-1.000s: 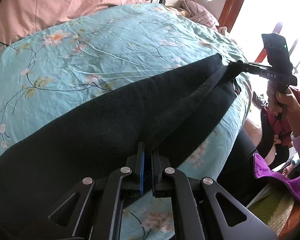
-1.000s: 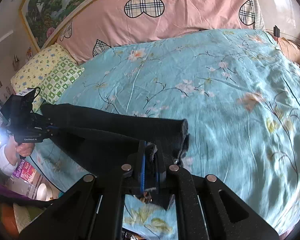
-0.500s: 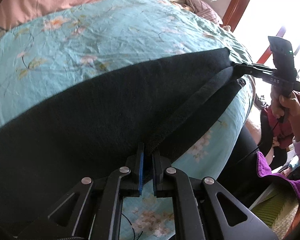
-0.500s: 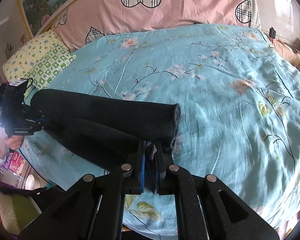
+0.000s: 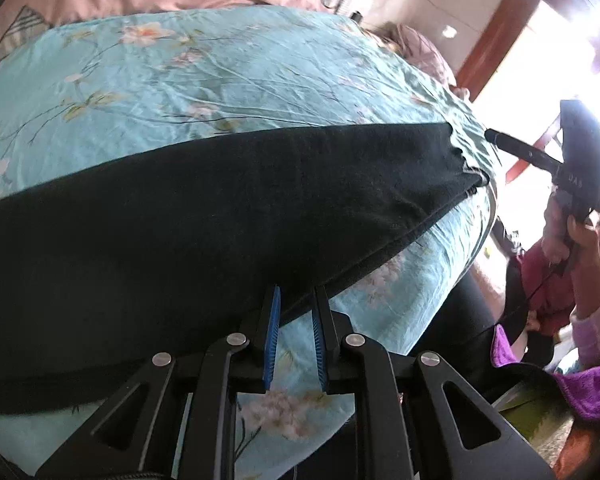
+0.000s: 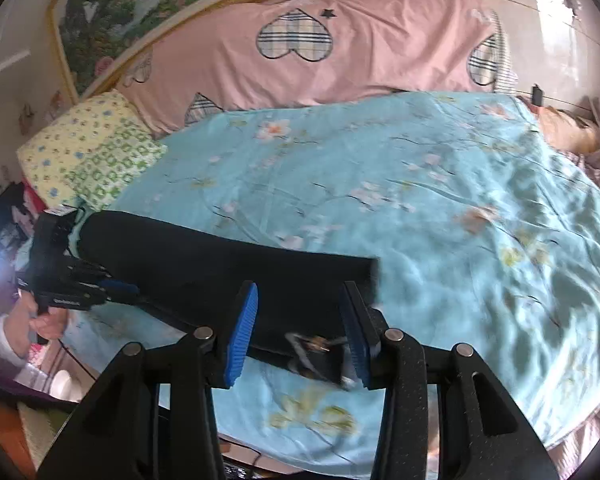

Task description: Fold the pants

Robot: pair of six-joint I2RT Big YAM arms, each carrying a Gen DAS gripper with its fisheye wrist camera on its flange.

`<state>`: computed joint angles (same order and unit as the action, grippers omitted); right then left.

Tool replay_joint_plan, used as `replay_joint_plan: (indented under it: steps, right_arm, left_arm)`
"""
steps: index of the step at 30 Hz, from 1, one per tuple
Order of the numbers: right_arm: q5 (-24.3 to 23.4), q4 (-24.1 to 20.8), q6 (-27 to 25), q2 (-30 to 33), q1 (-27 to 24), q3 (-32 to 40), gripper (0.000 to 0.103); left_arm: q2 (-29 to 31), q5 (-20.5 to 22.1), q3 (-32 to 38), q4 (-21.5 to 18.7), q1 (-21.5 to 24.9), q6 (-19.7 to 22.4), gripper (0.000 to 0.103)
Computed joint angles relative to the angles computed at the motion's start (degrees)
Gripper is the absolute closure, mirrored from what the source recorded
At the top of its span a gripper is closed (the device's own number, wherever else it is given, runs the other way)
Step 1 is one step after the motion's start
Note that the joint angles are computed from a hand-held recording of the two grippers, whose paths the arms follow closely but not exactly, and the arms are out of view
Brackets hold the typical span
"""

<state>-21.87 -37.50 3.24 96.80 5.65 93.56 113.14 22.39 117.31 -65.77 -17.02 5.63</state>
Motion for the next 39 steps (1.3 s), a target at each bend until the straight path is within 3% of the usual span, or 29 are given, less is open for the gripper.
replay_joint_plan:
  steps: [10,14,28,32,39]
  right_arm:
    - [-4.9,-0.7,-0.6,4.8,5.5,4.8,0.059]
    - [-7.2,-1.0,-0.7,6.9,7.4,6.9,0.059]
    - [-12.0,-4.3,-2.0,13.9,13.8,15.3,0.059]
    - [-12.2,-6.6,-3.6,16.9,15.9,19.4,0.059]
    - [-10.9,-10.7,-7.4,22.1,19.0,27.7,0.059]
  left_arm:
    - [-5.3,-0.3,-7.5,5.7,4.6,-9.8,0.086]
    - [-7.8,-2.2,-10.8,7.9,6.4,-12.8,0.081]
    - [-14.0,-6.2,-20.2,14.8,16.1,-25.6,0.079]
    - [-13.8,-7.8,-20.5,15.3,18.8,-28.1,0.071]
    - [-11.0,-8.8,-18.0,14.2,21.8,-31.5,0.071]
